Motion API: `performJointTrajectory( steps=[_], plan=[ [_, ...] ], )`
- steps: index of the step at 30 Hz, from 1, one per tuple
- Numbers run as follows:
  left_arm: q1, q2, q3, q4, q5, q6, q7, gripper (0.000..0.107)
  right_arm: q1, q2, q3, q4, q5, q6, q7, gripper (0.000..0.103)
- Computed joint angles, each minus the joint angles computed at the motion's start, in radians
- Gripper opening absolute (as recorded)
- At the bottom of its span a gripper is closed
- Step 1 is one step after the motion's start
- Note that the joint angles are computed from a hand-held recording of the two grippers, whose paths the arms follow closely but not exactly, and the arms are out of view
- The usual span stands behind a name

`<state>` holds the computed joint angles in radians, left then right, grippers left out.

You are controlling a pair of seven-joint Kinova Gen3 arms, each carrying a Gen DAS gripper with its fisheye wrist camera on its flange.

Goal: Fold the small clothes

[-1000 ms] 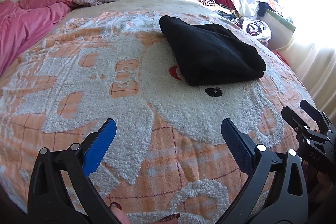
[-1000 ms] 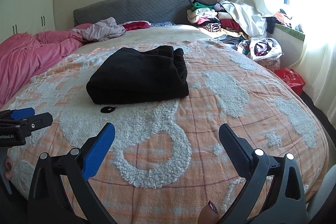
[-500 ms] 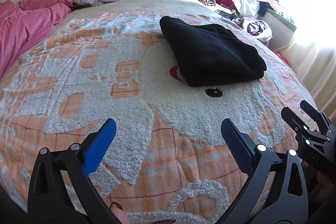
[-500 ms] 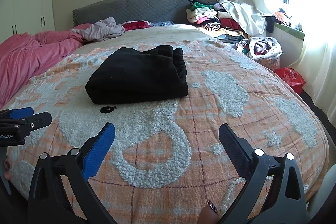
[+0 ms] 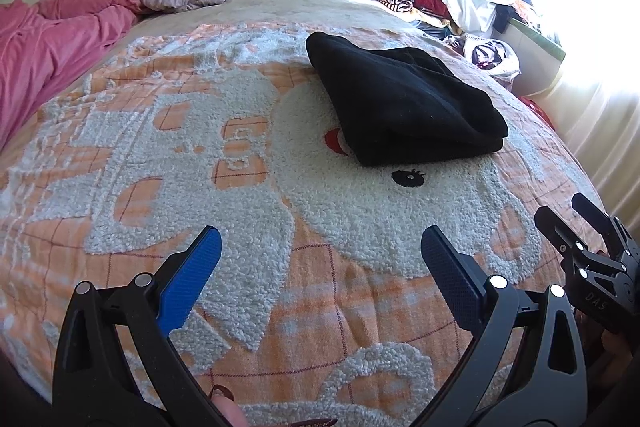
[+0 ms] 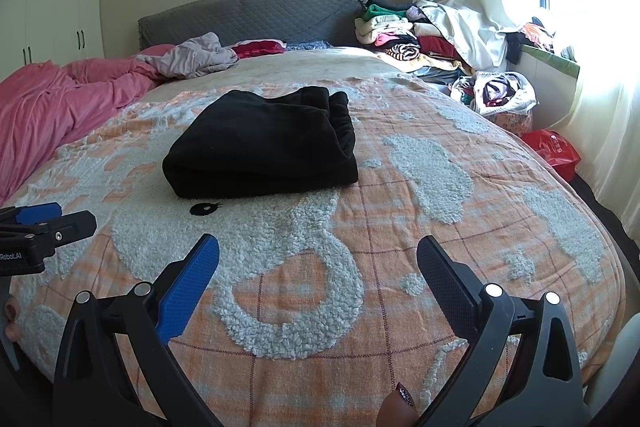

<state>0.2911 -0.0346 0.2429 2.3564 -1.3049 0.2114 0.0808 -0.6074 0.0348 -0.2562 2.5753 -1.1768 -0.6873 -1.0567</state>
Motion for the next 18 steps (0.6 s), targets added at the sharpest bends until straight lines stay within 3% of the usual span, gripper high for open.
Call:
performJointTrajectory(
  steps=[18],
  plan=[
    [-0.011,-0.012,0.019,-0.004,0.061,0.023,-0.055,0.094,-0.004,0.001,0.0,0.0,-0.007,-0.005,0.005,0.099]
  ],
)
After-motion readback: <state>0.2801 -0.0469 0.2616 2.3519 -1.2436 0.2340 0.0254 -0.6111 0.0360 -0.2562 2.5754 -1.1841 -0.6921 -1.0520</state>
